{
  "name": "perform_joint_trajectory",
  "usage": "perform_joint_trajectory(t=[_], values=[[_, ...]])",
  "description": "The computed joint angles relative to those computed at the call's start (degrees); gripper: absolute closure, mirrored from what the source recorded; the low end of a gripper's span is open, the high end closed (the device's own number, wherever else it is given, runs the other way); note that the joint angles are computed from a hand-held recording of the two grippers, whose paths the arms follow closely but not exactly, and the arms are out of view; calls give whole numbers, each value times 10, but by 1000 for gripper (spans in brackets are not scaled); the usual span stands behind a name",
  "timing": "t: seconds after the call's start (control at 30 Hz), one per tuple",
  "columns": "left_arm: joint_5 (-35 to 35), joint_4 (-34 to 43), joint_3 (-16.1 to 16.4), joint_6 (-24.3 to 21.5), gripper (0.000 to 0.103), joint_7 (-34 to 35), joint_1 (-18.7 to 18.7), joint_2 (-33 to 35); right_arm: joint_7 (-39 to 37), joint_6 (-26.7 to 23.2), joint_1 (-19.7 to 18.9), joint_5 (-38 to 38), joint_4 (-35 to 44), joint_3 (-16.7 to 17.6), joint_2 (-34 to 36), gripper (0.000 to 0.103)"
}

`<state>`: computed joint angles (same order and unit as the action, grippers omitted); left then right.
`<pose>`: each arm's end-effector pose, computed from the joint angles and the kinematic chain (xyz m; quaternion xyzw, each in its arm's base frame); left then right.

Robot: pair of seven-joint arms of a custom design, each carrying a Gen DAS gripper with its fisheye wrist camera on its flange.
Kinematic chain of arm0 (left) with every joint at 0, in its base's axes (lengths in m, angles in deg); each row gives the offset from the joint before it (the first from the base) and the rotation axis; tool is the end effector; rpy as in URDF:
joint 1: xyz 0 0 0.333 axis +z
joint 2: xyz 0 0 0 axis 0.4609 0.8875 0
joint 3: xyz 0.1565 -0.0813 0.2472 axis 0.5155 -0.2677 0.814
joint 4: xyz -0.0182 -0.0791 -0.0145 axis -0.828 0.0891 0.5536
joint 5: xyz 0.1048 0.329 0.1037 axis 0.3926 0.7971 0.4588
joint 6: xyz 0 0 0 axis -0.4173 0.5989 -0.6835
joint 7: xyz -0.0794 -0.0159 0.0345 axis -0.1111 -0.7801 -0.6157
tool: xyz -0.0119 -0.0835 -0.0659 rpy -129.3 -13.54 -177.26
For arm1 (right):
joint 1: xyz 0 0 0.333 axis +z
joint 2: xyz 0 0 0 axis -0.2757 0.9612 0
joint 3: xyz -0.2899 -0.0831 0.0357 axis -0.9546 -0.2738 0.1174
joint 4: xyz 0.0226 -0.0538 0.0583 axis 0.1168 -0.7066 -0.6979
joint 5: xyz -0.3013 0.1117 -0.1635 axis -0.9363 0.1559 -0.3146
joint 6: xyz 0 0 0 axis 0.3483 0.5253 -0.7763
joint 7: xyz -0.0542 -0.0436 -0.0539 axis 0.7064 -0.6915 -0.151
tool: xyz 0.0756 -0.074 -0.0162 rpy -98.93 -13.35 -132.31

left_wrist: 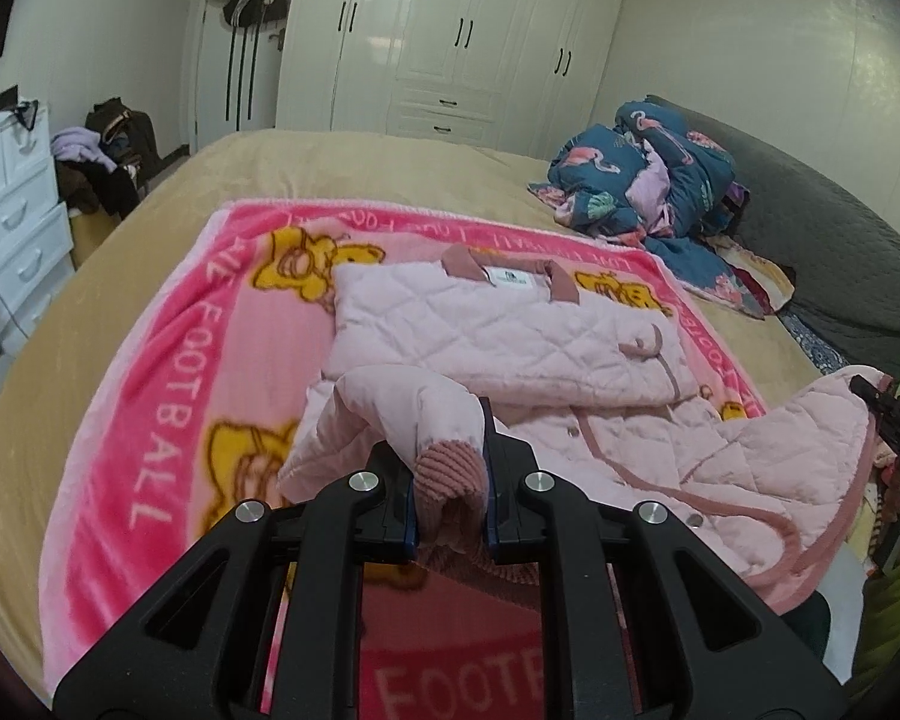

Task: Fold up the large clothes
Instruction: 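Lift the held hem with both grippers and fold it toward the collar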

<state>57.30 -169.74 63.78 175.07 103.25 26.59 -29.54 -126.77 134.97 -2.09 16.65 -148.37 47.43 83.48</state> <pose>0.6056 -0.0761 0.5954 -0.5644 0.6897 -0.4088 0.1965 0.5103 0.2315 0.5699 -0.5135 0.6612 -0.2076 0.5060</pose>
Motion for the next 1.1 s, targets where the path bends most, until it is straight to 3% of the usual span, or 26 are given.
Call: perform_joint_trajectory(t=[0.5, 1.1], values=[[114, 139, 4, 5, 95, -84, -10, 90, -46, -5, 15, 54, 84, -35, 59, 85], [240, 354, 30, -43, 95, -190, -41, 235, -161, -2, 43, 193, 168, -82, 138, 85]])
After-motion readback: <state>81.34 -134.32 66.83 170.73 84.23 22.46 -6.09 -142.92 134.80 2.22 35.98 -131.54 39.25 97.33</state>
